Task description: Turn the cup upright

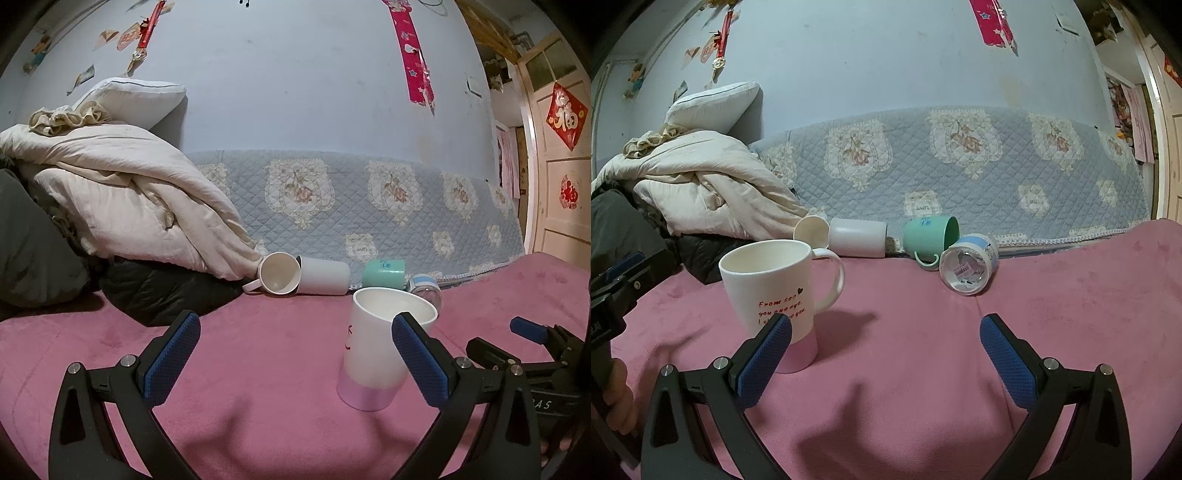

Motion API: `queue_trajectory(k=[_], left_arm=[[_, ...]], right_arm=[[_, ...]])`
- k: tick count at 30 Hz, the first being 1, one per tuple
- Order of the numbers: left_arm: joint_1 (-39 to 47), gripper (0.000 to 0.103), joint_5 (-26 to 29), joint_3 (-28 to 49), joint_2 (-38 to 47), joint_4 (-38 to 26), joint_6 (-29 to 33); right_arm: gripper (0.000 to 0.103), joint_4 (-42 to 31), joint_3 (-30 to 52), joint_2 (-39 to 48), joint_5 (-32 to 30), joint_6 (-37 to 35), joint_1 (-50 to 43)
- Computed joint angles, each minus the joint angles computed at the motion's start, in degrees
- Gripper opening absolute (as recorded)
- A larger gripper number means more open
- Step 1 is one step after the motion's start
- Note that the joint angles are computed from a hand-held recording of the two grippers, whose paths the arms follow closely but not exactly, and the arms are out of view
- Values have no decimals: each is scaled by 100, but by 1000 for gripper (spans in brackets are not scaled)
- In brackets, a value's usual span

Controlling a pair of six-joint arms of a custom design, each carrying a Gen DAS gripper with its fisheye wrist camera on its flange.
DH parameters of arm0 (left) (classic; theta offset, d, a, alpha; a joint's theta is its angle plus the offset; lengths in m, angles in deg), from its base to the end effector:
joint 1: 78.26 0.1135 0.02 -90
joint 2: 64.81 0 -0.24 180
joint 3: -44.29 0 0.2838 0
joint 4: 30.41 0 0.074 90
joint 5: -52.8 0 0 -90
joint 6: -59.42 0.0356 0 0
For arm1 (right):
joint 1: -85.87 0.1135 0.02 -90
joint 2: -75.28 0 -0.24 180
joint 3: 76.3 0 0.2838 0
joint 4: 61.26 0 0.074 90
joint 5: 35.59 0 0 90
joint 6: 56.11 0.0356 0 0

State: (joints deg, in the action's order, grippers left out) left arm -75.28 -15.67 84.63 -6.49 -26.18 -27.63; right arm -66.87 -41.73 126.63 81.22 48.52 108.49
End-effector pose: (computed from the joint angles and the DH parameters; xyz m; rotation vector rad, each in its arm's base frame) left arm 0.2683 0.0009 0.2047 0.2654 1.7819 -0.2660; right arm 0.2274 0.0773 0.1787 0.1695 1.9102 -0.0227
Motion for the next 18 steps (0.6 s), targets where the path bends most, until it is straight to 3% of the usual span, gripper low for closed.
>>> queue_trajectory(k=[18], left_arm=[[-48,103,-107,69,70,-96,98]], right_arm=[[103,35,-60,-2,-58,45,-45]])
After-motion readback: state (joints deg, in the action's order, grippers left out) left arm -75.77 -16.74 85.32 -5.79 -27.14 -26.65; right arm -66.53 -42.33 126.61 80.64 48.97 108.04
